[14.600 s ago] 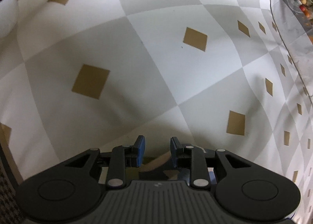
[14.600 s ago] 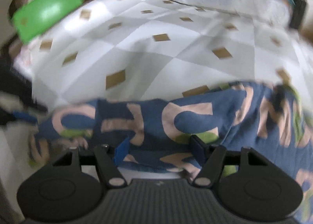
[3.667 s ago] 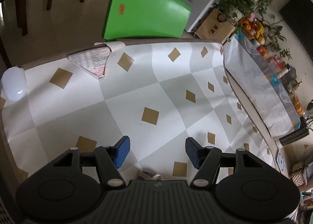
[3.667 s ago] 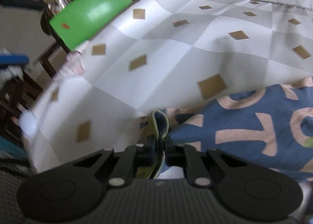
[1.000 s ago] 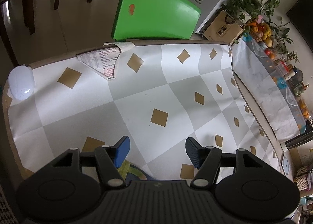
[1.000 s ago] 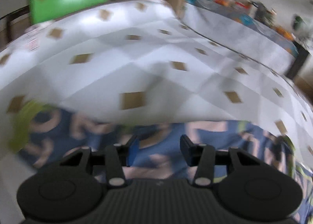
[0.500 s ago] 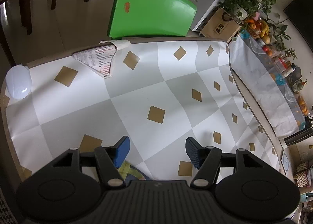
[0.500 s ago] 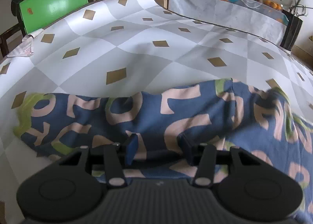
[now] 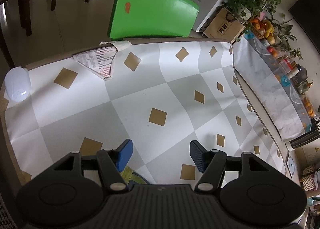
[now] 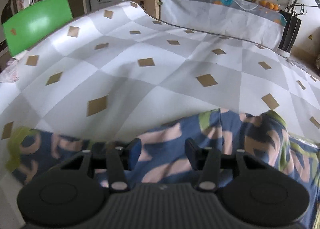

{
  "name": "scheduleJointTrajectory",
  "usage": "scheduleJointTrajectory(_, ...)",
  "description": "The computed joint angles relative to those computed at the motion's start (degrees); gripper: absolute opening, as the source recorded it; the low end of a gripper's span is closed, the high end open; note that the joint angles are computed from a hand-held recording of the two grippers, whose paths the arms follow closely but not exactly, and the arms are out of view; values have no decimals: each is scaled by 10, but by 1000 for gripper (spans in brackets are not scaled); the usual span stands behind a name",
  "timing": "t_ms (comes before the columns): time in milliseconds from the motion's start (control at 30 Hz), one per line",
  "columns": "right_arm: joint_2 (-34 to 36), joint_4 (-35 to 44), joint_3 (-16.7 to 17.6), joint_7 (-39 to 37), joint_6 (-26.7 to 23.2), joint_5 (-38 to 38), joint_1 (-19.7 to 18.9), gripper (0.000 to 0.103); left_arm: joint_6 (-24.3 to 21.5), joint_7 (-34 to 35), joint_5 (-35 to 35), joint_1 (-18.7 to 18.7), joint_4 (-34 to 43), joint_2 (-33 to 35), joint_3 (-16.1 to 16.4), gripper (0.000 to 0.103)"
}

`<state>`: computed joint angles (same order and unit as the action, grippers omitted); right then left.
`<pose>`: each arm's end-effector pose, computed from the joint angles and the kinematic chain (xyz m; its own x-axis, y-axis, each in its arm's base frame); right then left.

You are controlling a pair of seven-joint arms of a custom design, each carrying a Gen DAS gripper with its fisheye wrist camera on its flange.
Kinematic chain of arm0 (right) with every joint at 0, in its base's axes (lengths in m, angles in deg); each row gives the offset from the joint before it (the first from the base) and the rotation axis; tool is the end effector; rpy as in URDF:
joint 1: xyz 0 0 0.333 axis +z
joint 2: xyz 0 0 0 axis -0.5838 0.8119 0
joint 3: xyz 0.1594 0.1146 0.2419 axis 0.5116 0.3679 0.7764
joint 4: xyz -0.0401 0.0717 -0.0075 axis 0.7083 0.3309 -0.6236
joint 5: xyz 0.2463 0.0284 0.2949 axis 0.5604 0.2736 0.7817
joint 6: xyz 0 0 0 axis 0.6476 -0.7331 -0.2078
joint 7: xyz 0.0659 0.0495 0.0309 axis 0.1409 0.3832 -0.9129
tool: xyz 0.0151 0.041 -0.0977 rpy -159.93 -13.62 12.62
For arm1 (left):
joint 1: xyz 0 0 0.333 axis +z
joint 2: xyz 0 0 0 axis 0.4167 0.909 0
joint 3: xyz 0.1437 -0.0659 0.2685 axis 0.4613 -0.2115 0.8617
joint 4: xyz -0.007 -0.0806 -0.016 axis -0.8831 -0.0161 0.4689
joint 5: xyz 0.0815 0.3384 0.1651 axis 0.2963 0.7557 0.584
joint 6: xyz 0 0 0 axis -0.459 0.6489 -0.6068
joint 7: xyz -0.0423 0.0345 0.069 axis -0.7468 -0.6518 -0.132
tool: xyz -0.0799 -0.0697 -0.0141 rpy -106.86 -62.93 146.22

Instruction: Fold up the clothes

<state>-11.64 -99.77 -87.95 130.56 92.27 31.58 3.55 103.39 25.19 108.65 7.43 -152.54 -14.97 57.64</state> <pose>0.5792 0.4073 0.3939 -0.0143 -0.9994 -0.0310 -0.7644 0.0309 -0.6440 0.6108 -0.2970 0.5454 0.4416 -0.7964 0.4133 -0.6435 -0.6021 -0.4726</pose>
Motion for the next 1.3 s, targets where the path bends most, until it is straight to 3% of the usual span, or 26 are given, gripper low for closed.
scheduleJointTrajectory(67,10,3,20,-47,14,39,-25,47,0,0,1,0,1,1,0,62)
scheduleJointTrajectory(300,-6,-19,-6,-11,11,23,6,47,-1,-1,2,-1,0,0,0,62)
scheduleJointTrajectory(467,10,0,-4,-21,5,17,1,49,-14,-7,15,-4,4,0,3,62)
scheduleJointTrajectory(933,150,204,-39,-60,-64,56,0,59,-18,1,14,-7,11,6,3,62)
scheduleJointTrajectory(1067,177,258,-42,-68,-102,79,1,56,-16,-6,19,-3,3,-1,5,62)
scheduleJointTrajectory(1200,135,195,-67,-25,-38,20,37,56,-12,-26,26,2,-13,-15,8,62)
scheduleJointTrajectory(1233,126,183,-64,-26,-21,11,41,56,-9,-31,28,3,-18,-18,8,62)
scheduleJointTrajectory(1300,117,167,-27,-73,21,31,23,56,-4,-42,32,6,-27,-25,8,62)
